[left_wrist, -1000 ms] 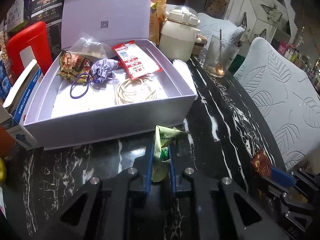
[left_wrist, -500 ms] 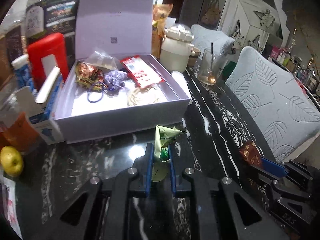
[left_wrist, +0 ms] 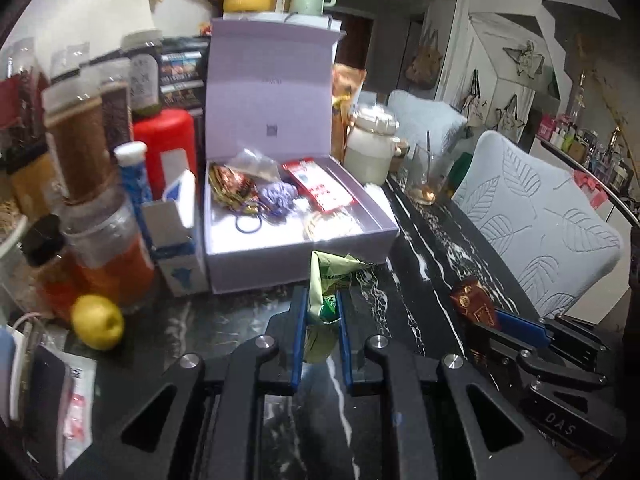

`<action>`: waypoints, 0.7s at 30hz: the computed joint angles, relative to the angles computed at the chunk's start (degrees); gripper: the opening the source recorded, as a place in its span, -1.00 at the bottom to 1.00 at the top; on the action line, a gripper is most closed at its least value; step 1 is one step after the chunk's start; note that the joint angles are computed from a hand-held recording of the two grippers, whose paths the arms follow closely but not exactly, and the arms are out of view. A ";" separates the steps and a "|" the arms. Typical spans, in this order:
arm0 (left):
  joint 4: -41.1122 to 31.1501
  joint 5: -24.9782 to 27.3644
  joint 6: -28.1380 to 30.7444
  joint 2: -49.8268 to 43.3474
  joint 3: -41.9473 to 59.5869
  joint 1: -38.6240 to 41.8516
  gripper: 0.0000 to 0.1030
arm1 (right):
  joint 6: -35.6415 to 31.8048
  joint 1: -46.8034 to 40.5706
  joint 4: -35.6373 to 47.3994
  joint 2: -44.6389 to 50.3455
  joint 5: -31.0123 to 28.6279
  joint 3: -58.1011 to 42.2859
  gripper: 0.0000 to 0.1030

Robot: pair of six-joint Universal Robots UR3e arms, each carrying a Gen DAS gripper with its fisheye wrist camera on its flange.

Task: Organize soft objects
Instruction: 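Carry the green packet and red chocolate packet up toward the lavender box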

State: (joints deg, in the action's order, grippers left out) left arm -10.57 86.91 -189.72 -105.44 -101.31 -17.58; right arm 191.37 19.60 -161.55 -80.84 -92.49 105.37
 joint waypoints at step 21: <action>-7.25 -5.16 5.58 -3.54 19.77 4.58 -0.72 | -4.53 0.32 4.94 8.90 3.60 -23.92 -0.45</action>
State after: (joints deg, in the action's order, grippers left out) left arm -17.82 81.75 -184.14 -108.99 -81.54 -12.99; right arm 186.83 19.92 -156.61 -71.94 -88.89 81.45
